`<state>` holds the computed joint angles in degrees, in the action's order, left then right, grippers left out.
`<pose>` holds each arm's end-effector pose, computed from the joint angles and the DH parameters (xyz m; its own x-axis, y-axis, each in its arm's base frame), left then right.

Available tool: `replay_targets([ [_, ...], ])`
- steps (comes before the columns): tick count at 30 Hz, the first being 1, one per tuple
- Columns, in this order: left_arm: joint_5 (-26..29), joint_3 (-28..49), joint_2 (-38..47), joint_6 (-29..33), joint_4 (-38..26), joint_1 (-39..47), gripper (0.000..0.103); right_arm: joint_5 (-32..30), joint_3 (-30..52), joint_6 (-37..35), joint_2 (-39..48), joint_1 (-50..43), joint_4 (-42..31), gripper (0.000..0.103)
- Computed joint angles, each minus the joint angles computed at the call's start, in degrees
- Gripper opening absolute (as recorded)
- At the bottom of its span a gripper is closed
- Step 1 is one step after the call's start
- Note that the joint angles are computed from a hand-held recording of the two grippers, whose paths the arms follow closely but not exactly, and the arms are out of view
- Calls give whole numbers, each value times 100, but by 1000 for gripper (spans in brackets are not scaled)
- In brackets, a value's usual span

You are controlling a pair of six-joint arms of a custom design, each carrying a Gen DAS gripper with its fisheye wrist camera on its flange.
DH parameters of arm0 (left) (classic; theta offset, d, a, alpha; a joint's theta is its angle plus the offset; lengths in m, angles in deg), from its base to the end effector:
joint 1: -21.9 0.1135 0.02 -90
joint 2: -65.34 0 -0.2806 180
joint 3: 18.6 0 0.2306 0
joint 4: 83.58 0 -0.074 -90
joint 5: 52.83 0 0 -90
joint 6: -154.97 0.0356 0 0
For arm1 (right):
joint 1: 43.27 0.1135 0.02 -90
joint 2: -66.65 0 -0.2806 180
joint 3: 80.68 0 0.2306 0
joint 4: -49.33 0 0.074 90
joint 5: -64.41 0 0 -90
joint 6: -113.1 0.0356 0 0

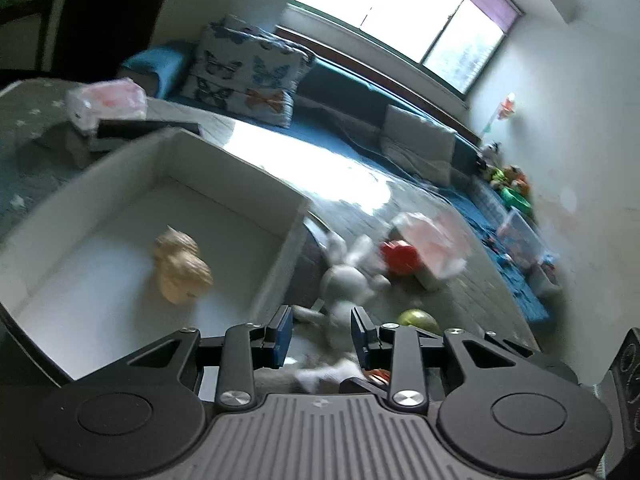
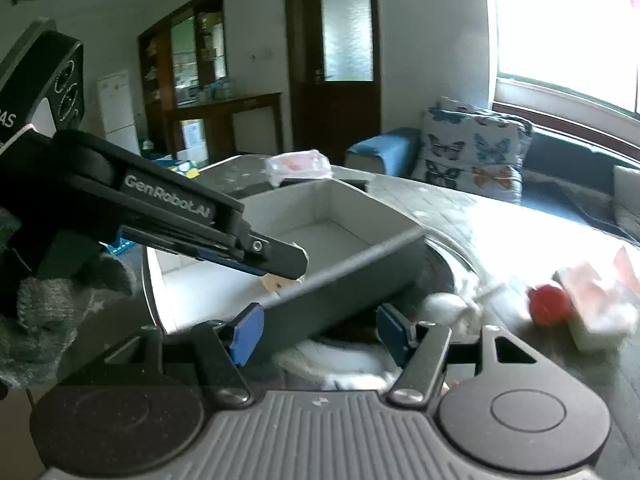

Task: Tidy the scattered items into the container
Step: 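Close both grippers on the red-and-black doll figure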

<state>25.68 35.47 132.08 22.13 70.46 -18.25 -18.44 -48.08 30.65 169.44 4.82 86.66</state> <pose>0.1721 -0.1359 0.2527 -0.6987 -0.2824 -0.6574 0.0516 0.8965 -0.4400 0.1717 0.1847 0.1109 -0.4471 -0.3030 -0.8416 -0.6152 0.7872 0.0434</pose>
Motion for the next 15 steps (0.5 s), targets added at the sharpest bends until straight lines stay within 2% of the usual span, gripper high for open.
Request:
replay_targets([
  [5,29,76,617,-169,316,-377,35,301,-748,174,118,-77,768,72],
  [8,151,117,945,-212,542,-429,35,446,-1042,256,389,-121,1245,72],
  [15,353,266,1428,-116,883,-463,35,148,-1364,365,1057,-591,2178,79],
])
